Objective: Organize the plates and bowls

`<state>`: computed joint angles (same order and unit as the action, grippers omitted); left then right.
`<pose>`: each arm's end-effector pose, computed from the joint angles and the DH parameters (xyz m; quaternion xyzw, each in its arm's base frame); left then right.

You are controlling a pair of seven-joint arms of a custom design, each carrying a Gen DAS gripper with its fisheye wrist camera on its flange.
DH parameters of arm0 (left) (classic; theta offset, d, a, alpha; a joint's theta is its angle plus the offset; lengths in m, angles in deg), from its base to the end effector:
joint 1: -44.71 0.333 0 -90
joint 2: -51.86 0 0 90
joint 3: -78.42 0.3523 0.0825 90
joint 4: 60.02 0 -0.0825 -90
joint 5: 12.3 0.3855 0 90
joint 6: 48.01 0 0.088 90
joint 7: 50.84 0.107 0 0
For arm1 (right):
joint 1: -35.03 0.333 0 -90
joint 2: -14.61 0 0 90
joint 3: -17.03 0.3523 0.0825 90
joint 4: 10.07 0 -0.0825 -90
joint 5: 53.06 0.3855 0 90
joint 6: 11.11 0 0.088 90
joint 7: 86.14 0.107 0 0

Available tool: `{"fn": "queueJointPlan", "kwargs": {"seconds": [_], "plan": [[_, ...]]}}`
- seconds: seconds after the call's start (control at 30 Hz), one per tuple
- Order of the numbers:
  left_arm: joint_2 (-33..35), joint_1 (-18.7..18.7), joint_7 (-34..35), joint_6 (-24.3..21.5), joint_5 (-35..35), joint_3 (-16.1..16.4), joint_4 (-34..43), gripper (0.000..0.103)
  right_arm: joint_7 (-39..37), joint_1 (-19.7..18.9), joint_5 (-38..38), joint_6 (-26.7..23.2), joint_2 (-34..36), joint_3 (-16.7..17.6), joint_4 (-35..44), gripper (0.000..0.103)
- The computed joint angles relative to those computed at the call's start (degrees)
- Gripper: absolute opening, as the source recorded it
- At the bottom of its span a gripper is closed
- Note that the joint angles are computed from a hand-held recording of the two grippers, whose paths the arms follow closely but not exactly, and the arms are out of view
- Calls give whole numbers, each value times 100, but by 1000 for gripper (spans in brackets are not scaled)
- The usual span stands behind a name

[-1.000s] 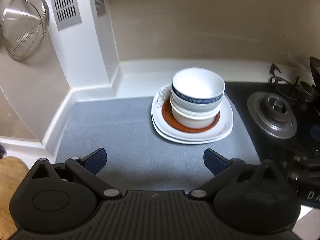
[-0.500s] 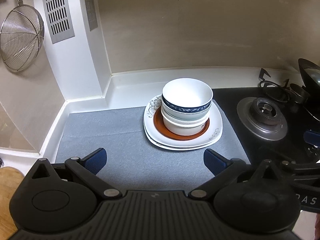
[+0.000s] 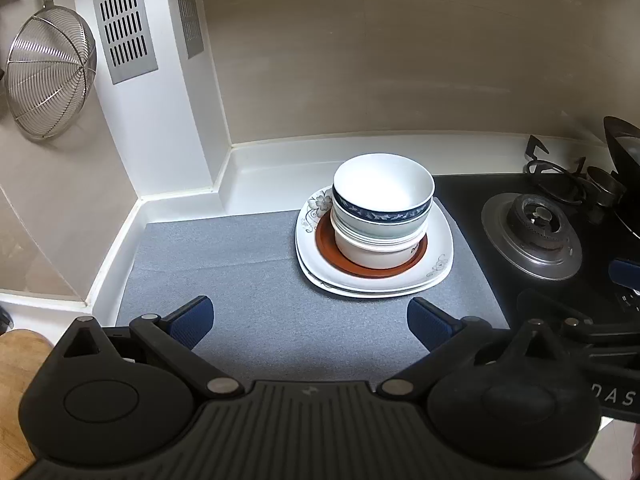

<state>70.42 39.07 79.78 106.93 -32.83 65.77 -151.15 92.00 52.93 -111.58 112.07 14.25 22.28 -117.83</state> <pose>0.6916 -0.1895 0.5774 -0.3742 0.8311 -0.3450 0.2243 0.5586 0.2006 0.5891 -0.3910 0.7983 -0.4125 0.1993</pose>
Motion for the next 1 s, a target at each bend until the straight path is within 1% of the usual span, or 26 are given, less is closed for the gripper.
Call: {"fn": "queueJointPlan", "kwargs": {"seconds": [1.0], "plan": [[107,2,-34,-104,64,24,147,103,11,19,-3,-6,21,-7,26,103]]}}
